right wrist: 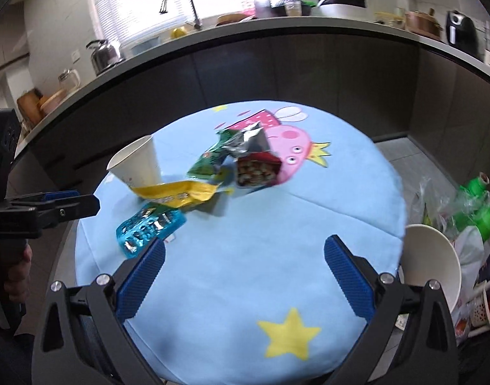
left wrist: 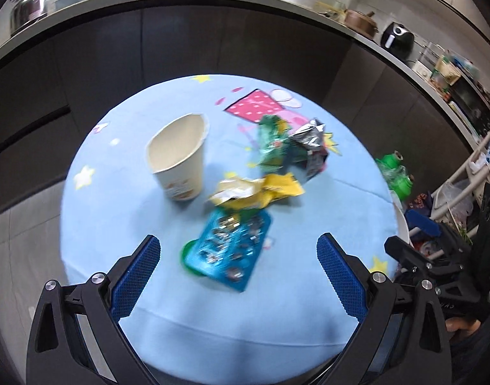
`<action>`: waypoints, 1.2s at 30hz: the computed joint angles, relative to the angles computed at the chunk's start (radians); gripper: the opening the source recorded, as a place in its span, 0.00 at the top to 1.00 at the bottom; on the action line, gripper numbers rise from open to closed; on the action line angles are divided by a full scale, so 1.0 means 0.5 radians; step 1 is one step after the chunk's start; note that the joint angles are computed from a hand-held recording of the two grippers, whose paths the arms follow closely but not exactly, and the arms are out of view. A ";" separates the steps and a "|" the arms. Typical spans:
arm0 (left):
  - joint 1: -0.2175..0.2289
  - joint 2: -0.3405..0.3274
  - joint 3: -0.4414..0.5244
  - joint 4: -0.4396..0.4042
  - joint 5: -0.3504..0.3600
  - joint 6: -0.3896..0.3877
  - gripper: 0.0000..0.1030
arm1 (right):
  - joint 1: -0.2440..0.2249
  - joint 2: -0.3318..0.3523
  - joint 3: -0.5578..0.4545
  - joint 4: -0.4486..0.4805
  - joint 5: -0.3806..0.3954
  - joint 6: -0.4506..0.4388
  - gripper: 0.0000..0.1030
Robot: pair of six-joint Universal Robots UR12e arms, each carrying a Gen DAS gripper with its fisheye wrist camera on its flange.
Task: Collect trash
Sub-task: 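Move both tools back over the table toward the remaining trash, then grasp the foil chip bag with the right gripper while the left grasps the yellow wrapper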
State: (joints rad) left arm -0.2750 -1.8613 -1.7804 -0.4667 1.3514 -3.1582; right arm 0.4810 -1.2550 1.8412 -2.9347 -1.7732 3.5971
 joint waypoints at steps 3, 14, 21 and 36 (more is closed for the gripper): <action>0.046 0.022 -0.046 -0.003 -0.033 0.001 0.08 | 0.004 0.047 -0.089 0.104 0.019 -0.043 0.03; 0.085 -0.029 0.002 -0.004 -0.233 0.116 0.21 | -0.106 0.207 -0.350 0.353 0.115 -0.237 0.13; 0.071 -0.125 0.126 -0.086 -0.284 0.194 0.38 | -0.157 0.339 -0.505 0.447 0.148 -0.366 0.21; -0.001 -0.258 0.282 -0.203 -0.257 0.335 0.54 | -0.155 0.229 -0.309 0.163 0.156 -0.268 0.55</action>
State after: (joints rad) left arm -0.2757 -1.9904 -1.6392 -0.5684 1.2226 -2.9909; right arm 0.4035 -1.1403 1.6868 -2.8530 -1.6954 3.4630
